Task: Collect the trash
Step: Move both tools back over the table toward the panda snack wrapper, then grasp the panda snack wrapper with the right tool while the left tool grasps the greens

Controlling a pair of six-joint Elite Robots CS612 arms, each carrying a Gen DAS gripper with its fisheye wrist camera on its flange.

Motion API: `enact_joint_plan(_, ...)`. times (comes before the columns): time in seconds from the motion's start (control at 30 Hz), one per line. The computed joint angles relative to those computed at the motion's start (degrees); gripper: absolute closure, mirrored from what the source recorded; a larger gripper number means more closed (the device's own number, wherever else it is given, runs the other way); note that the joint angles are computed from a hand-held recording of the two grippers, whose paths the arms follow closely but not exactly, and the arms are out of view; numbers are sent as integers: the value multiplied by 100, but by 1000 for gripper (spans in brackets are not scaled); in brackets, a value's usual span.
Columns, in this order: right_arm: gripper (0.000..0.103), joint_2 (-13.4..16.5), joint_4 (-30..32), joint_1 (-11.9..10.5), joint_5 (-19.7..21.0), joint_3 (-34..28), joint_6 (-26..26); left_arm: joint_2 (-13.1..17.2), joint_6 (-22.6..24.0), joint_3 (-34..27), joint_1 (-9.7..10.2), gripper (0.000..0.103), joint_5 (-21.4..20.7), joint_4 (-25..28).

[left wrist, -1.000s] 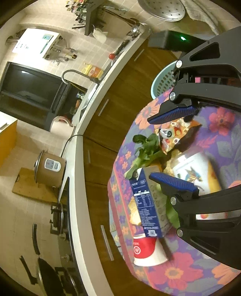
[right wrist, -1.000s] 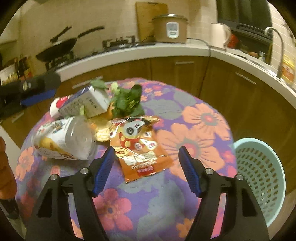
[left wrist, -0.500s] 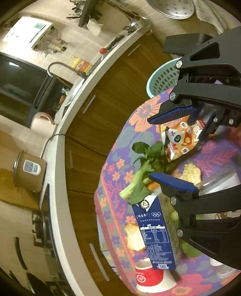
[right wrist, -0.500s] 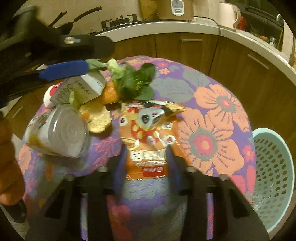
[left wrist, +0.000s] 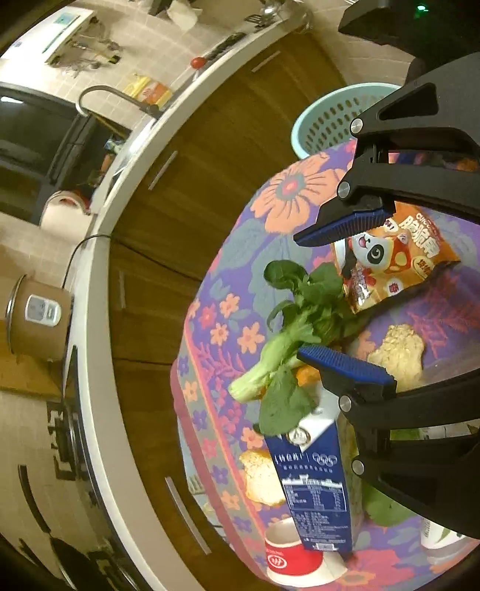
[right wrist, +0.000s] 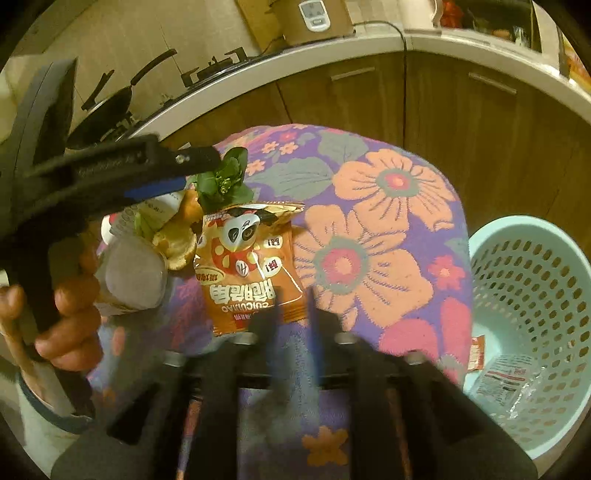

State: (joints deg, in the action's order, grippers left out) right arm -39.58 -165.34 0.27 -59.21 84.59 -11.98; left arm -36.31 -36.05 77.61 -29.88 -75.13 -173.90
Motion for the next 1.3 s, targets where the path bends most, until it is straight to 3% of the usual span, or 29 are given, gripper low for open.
enact_joint_plan(0.03, 13, 20, -124, 4, 11, -7, -1, -19, -44, 50, 5, 49, 2, -98)
enact_joint_plan(0.13, 12, 9, -272, 132, -113, -2, -348, -121, -175, 267, 63, 49, -56, -523)
enact_joint_plan(0.27, 12, 89, 23, 356, -441, -212, -633, -222, -192, 406, 90, 47, -26, -690)
enact_joint_plan(0.33, 12, 152, 204, 479, -856, -342, -712, -241, -165, 441, 108, 47, -106, -748)
enact_joint_plan(0.4, 22, 183, 280, 547, -1167, -397, -709, -238, -169, 448, 123, 47, -180, -775)
enact_joint_plan(0.43, 32, 180, 162, 549, -1238, -369, -666, -233, -174, 448, 128, 47, -218, -781)
enact_joint_plan(0.67, 60, 93, 53, 322, -745, -178, -270, -93, -103, 227, 98, 43, -456, -504)
enact_joint_plan(0.73, 62, 33, -74, 247, -670, -50, -130, -44, -119, 121, 46, 38, -201, -280)
enact_joint_plan(0.9, 63, -106, -361, 87, -694, 220, 95, 156, 25, -350, -113, 38, 696, 689)
enact_joint_plan(1.07, 64, -204, -926, -102, -529, 478, 211, 312, -41, -565, -79, 38, 534, 858)
enact_joint_plan(1.3, 64, -220, -1215, -265, -176, 555, 314, 492, -120, -828, -37, 39, 396, 1118)
